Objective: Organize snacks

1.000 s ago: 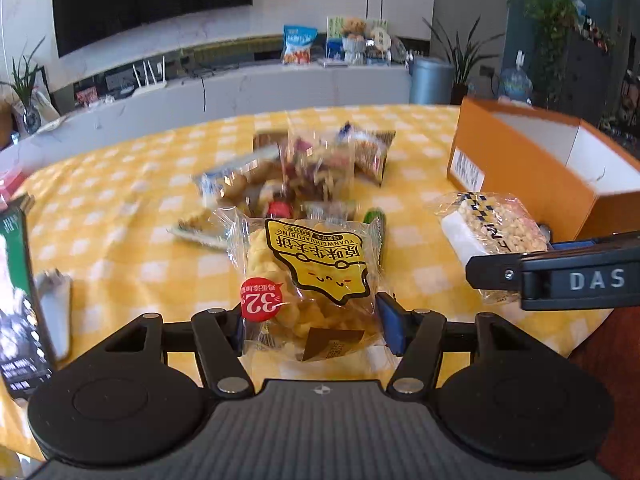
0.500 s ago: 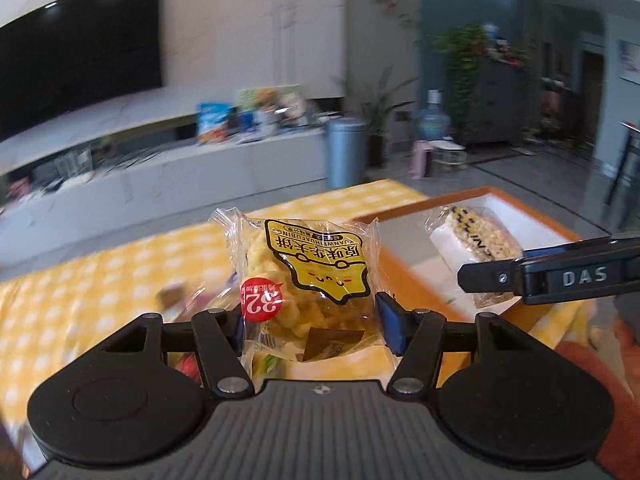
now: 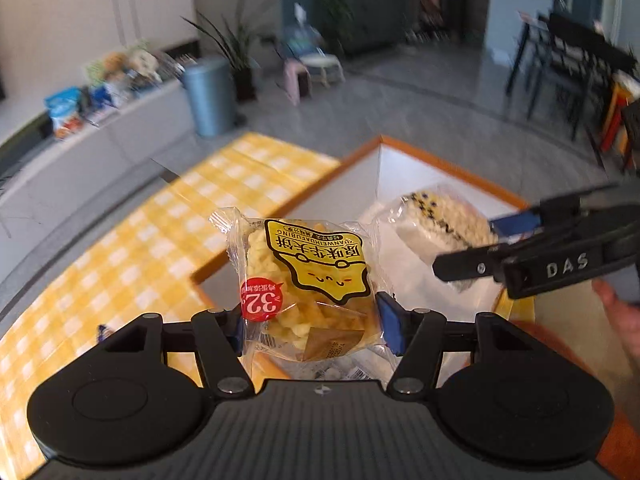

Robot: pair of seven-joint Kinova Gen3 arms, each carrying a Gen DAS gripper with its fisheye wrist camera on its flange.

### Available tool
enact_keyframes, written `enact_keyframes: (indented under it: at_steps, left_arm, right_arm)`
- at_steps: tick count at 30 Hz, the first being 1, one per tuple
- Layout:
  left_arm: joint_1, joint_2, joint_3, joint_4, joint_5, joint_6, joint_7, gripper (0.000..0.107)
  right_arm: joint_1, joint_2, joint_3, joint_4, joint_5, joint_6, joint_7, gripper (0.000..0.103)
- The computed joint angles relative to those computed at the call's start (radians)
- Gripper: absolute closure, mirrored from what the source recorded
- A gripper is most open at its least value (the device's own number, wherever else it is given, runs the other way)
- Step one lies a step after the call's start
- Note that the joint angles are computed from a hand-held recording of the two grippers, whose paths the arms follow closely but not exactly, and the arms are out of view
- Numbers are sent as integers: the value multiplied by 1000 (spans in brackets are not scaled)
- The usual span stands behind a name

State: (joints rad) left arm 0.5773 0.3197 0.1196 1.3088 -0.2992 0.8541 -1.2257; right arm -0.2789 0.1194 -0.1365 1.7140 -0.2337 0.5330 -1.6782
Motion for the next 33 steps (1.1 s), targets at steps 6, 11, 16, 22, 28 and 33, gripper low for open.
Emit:
enact_keyframes:
  at_steps: [6, 11, 16, 22, 28, 33]
  left_arm:
    - [-35, 153, 15, -188, 66, 169, -184, 38]
    - [-46, 258, 2, -328, 112, 296, -299, 37]
    - [-61, 303, -12, -376, 149, 347, -381, 28]
    - [-42, 275, -42, -330, 126, 297, -388, 17]
    - [-47, 197, -43, -241, 124, 229, -356, 17]
    - [-39, 111, -52, -118, 98, 124, -243, 19]
  right_arm:
    - [49, 118, 4, -135, -52, 130, 90, 28]
    - [64, 216, -1, -259, -44, 248, 121, 28]
    - [45, 302, 10, -379, -4, 338, 118, 28]
    - [35, 388, 8, -512, 12, 444, 115, 28]
    - [5, 451, 20, -624, 44, 539, 95, 28]
    - [-23, 480, 31, -671, 78, 575, 80, 28]
